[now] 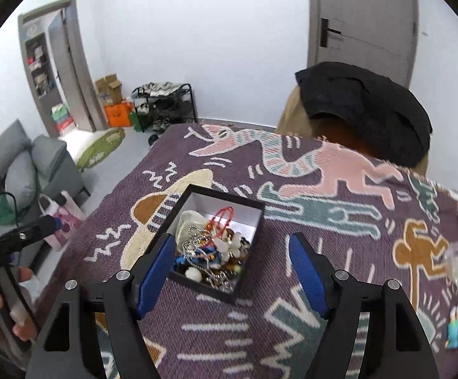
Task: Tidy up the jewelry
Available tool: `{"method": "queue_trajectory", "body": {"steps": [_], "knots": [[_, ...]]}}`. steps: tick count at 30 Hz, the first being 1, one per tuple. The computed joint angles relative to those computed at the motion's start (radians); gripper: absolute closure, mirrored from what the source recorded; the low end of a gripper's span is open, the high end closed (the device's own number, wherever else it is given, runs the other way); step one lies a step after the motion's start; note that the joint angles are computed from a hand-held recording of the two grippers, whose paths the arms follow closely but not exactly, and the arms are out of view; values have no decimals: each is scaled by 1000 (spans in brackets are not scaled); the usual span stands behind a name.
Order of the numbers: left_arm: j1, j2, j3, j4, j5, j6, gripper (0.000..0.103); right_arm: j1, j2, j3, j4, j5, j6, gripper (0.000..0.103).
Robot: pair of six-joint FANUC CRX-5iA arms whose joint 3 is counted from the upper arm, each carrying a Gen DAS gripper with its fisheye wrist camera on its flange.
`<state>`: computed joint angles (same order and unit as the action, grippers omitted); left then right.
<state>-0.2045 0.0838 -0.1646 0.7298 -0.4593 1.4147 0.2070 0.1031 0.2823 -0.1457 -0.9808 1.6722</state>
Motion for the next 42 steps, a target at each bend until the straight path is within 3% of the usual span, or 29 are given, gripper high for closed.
{"method": "queue_trajectory", "body": {"steps": [13, 17, 23, 26, 33, 42], "knots": [[-71, 5, 146, -257, -63, 151, 0, -100, -116, -78, -73, 6, -44, 29], [-108, 4, 199, -353, -79, 195, 0, -152, -167, -114, -118, 27, -55, 17], [-159, 5, 256, -457, -99, 253, 0, -223, -241, -163, -160, 48, -46, 13], [-176, 9, 274, -476, -109, 258, 0, -244, -268, -184, -163, 60, -40, 2], [-217, 3, 313, -543, -134, 283, 0, -273, -325, -231, -147, 70, -61, 1], [-292, -23, 380, -745, -197, 422, 0, -337, -411, -292, -227, 71, 28, 0]]}}
